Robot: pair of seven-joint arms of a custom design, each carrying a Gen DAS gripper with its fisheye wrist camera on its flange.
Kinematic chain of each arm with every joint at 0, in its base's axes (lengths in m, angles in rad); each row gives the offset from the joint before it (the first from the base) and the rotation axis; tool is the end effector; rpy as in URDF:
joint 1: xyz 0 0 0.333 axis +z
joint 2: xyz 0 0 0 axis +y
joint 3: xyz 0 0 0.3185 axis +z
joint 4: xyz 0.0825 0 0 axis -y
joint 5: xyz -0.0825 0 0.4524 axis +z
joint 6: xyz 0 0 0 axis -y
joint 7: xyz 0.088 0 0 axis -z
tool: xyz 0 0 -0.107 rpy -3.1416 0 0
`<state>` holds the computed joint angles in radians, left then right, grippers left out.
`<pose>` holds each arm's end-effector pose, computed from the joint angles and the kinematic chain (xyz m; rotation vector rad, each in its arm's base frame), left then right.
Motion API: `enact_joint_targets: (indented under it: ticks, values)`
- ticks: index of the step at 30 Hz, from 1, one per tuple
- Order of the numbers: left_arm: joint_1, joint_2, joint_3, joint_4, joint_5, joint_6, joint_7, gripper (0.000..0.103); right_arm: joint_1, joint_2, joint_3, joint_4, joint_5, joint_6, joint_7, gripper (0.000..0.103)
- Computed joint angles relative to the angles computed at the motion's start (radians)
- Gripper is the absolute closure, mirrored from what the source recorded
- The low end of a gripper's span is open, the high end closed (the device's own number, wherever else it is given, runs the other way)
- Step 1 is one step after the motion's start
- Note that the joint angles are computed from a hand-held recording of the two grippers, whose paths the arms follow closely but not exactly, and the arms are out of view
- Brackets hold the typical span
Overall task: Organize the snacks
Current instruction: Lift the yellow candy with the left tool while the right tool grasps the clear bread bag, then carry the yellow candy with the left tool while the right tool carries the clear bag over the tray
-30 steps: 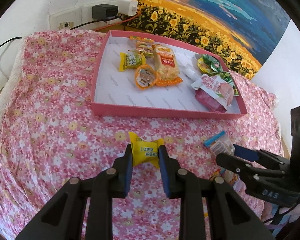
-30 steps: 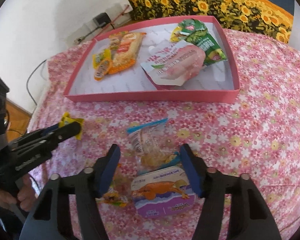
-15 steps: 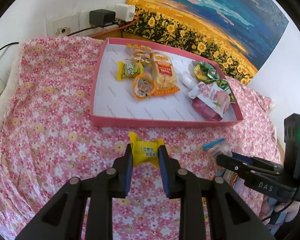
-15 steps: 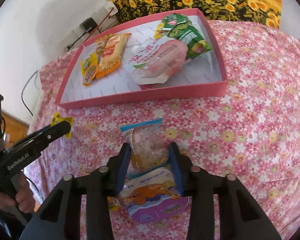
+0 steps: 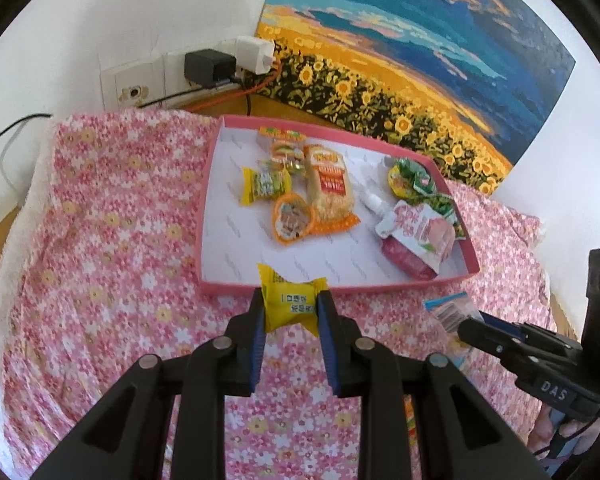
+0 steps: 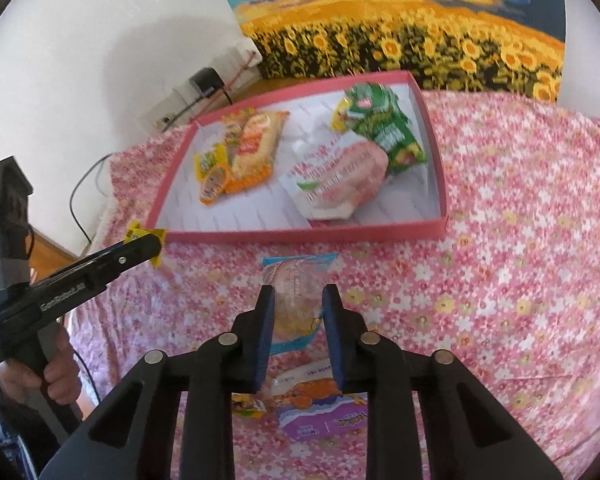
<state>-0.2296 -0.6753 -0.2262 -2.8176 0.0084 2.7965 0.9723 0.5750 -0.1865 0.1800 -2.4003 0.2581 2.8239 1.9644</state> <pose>0.3866 -0.1807 0.4202 -2.0461 1.7827 -0.8099 0.4204 0.3794 0.4161 -1.9123 1.6473 -0.0134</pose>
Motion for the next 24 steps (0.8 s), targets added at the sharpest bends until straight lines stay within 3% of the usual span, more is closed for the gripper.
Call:
enact_joint_targets:
  ticks: [24]
  values:
    - [0.095, 0.136, -0.033, 0.104, 0.086, 0.056, -0.037, 0.078, -0.038, 0.096, 0.000, 0.136, -0.076, 0.043, -0.021, 0.079]
